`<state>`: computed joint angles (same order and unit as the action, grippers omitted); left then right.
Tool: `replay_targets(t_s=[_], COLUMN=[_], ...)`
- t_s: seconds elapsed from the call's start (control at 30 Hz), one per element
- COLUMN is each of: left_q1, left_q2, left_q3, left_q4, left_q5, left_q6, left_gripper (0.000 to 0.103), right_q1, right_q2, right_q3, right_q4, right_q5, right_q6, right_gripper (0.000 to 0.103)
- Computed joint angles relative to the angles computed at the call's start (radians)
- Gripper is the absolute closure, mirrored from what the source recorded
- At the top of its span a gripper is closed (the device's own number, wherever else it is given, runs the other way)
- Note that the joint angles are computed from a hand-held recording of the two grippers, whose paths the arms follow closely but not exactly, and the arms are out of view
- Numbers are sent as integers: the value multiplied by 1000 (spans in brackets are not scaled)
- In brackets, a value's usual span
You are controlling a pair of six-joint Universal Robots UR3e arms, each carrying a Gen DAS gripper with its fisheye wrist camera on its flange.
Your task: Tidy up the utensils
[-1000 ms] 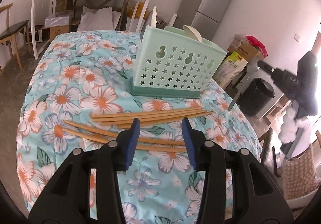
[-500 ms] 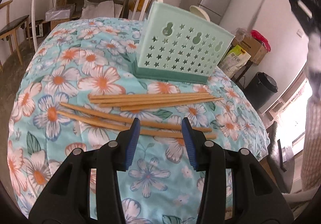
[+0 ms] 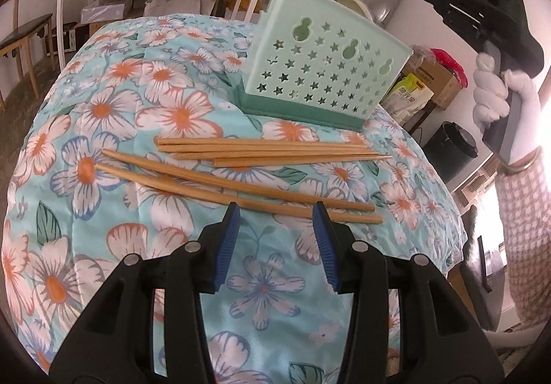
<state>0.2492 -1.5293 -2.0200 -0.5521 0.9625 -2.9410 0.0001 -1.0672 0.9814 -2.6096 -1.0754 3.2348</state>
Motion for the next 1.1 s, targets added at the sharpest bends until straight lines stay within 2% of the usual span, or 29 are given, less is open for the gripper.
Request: replay_targets(t_s=[0.1, 0.17, 0.27, 0.43, 0.57, 0.77, 0.83, 0.97, 1.1], left_q1=[-2, -8, -16, -21, -14, -8, -5, 5, -11], left_q2=[-10, -17, -24, -31, -27, -30, -33, -33, -42], left_q3=[-1, -1, 0, -7, -20, -30, -31, -36, -36], left_q4=[5, 16, 26, 36, 41, 53, 53, 49, 71], left_q5=[0, 6, 14, 22, 18, 8, -1, -34, -27], left_q6=[-4, -10, -18, -28, -24, -29, -32, -27, -40], left_gripper=[61, 61, 61, 60, 58, 56, 55, 44, 39], right_q1=[-8, -13, 1, 22, 31, 39, 50, 76, 140], right_q2=[-17, -27, -20, -31, -88, -245, -293, -335, -305], right_q3=[18, 22, -5, 22, 125, 424, 532, 682, 748], right_q4=[-13, -9, 12, 14, -3, -55, -49, -28, 4], right_q5=[1, 3, -12, -34, -69, -143, -196, -309, -486], right_q6=[12, 5, -17, -19, -23, -37, -30, 0, 41], right_gripper=[93, 81, 69, 55, 39, 15, 13, 11, 11])
